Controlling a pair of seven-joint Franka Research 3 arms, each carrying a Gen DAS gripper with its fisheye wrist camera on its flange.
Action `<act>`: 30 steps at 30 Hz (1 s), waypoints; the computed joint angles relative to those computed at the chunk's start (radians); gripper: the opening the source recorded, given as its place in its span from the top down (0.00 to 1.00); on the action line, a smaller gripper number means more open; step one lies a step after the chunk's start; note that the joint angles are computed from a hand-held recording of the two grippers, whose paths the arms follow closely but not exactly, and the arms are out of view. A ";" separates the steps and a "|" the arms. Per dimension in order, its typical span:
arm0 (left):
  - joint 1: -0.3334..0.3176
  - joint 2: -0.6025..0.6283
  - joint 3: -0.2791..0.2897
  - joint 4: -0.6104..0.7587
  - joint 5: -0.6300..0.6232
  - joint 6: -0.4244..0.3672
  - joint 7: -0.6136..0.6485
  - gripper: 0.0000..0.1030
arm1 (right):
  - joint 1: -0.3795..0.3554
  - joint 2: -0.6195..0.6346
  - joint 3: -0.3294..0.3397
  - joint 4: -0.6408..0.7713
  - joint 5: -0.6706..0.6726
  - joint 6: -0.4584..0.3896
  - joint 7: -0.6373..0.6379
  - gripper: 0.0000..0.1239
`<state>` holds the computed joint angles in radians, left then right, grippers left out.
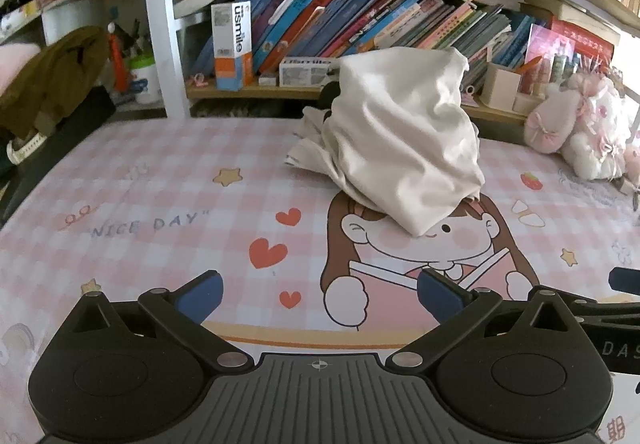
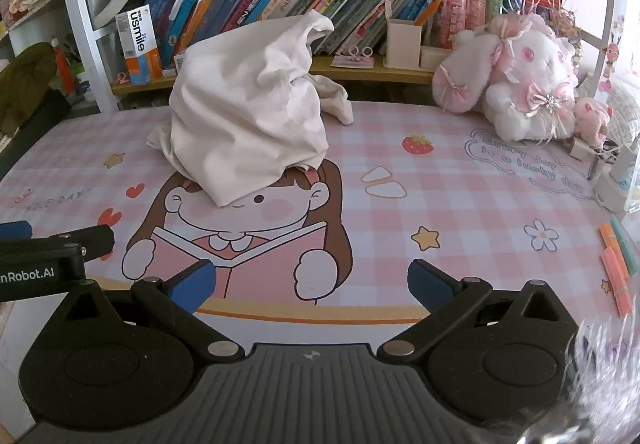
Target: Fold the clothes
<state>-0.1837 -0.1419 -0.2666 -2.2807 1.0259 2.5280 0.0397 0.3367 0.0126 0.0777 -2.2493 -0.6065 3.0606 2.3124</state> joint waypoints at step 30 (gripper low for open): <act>0.000 0.004 0.004 0.008 -0.025 0.009 0.031 0.00 | 0.009 0.004 -0.003 0.002 0.024 0.003 -0.038 0.17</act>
